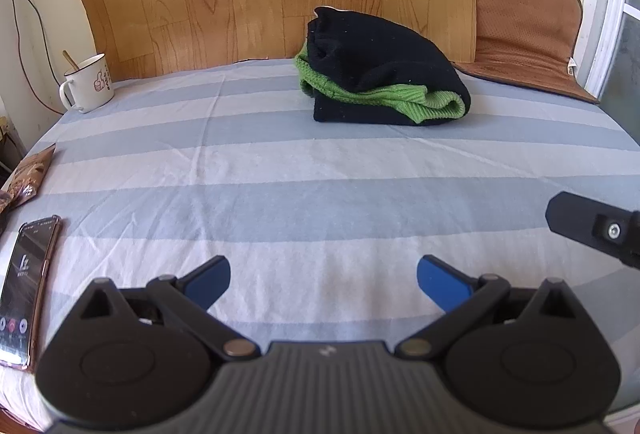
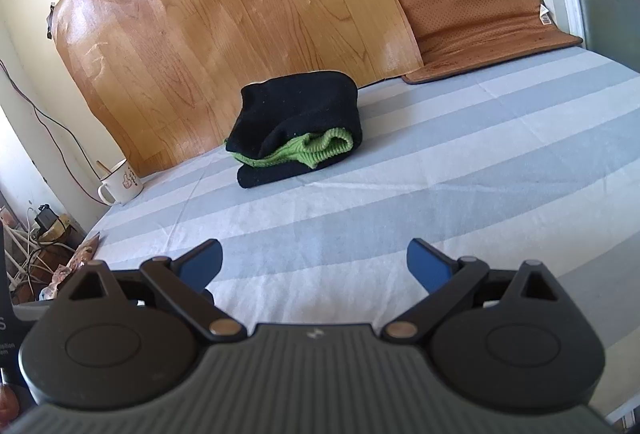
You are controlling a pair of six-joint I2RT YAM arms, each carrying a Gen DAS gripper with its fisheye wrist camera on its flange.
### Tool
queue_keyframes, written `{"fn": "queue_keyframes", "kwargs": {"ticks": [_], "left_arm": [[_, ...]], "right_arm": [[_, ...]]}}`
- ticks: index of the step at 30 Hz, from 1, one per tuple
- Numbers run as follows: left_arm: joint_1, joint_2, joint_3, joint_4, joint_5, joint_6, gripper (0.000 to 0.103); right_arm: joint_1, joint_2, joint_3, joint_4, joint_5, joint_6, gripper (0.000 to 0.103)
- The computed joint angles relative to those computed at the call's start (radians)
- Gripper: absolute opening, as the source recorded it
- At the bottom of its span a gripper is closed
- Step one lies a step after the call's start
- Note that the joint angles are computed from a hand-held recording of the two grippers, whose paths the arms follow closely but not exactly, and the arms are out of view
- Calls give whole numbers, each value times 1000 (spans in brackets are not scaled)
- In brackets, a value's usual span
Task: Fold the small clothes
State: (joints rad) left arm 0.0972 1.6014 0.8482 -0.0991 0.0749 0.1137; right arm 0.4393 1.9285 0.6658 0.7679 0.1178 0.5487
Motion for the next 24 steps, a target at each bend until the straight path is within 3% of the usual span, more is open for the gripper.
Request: {"fn": "queue_keyframes", "kwargs": {"ticks": [24], "left_arm": [[-10, 1, 1, -5, -11, -17, 103]], "right_arm": [[12, -7, -13, 8, 11, 10, 100]]}}
